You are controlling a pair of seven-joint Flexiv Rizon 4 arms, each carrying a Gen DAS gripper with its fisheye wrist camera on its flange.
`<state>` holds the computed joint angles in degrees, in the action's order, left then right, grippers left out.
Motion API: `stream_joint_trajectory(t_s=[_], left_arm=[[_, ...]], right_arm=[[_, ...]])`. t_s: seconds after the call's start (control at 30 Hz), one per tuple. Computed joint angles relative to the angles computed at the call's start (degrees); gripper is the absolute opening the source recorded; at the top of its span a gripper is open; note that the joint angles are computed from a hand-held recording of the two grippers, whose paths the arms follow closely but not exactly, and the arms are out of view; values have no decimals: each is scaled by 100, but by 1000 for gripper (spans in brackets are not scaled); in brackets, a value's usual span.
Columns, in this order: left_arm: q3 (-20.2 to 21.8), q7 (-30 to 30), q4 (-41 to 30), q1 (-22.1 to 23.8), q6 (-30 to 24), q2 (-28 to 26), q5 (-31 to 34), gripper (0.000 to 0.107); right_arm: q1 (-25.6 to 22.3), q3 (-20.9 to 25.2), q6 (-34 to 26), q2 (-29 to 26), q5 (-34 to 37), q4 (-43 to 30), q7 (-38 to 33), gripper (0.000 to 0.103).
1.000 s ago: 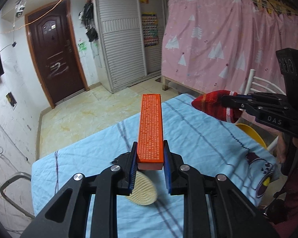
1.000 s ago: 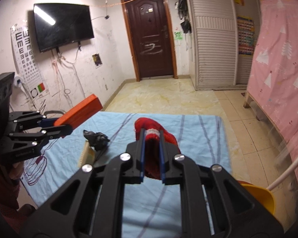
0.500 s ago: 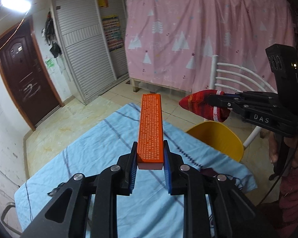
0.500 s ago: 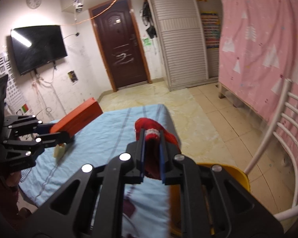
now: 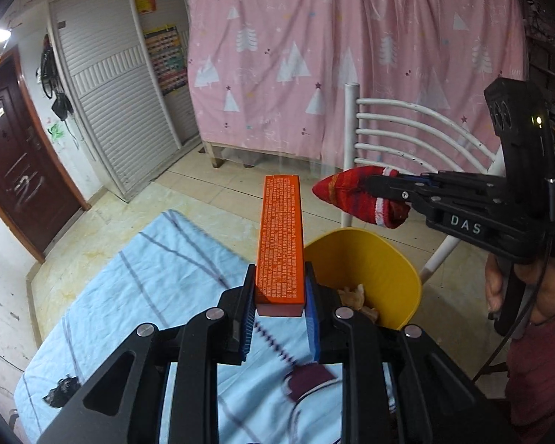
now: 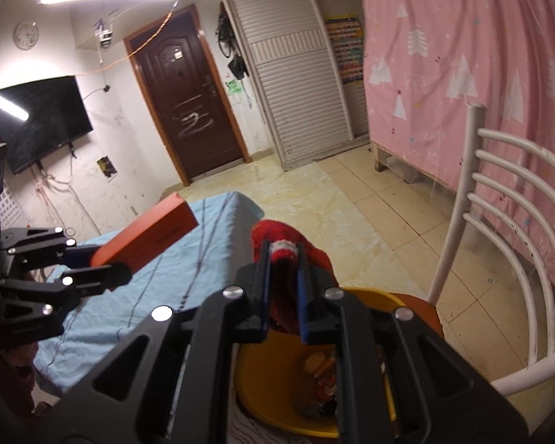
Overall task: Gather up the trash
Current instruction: 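Carry the orange box and red hat over the yellow bucket and open both tools, then move both open tools back over the black bag and round brush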
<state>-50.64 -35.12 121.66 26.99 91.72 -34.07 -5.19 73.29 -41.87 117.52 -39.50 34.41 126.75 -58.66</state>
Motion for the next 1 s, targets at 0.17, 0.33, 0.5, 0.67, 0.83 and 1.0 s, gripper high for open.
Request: stream_joint_trajectory(t_s=[0.17,0.33,0.5,0.67,0.83,1.0], left_arm=[[553,-136,-286,-727,-113,-31,-143,15],[1130,-144,-600,-1461,-334,-64,-413,15],[1692,-169,-838,-2144,-431,-110,-655,15],[2286,-308,-1169,-2730,-674,-168,-889,23],[2310,-222,-1154,-2720,-672,-172,-1097,40],[1954,-83,-897,-2330,-468,-85,-1250,40]], right_arm=[[-410,406,210,30,73,28,28,11],[-917,939,415,81,227,-32,-101,11],[-1399,1439,563,127,383,-107,-268,11],[-1703,1821,676,191,581,-189,-494,31],[-1805,1977,593,216,728,-331,-762,36],[-1763,1947,441,215,764,-445,-886,41]])
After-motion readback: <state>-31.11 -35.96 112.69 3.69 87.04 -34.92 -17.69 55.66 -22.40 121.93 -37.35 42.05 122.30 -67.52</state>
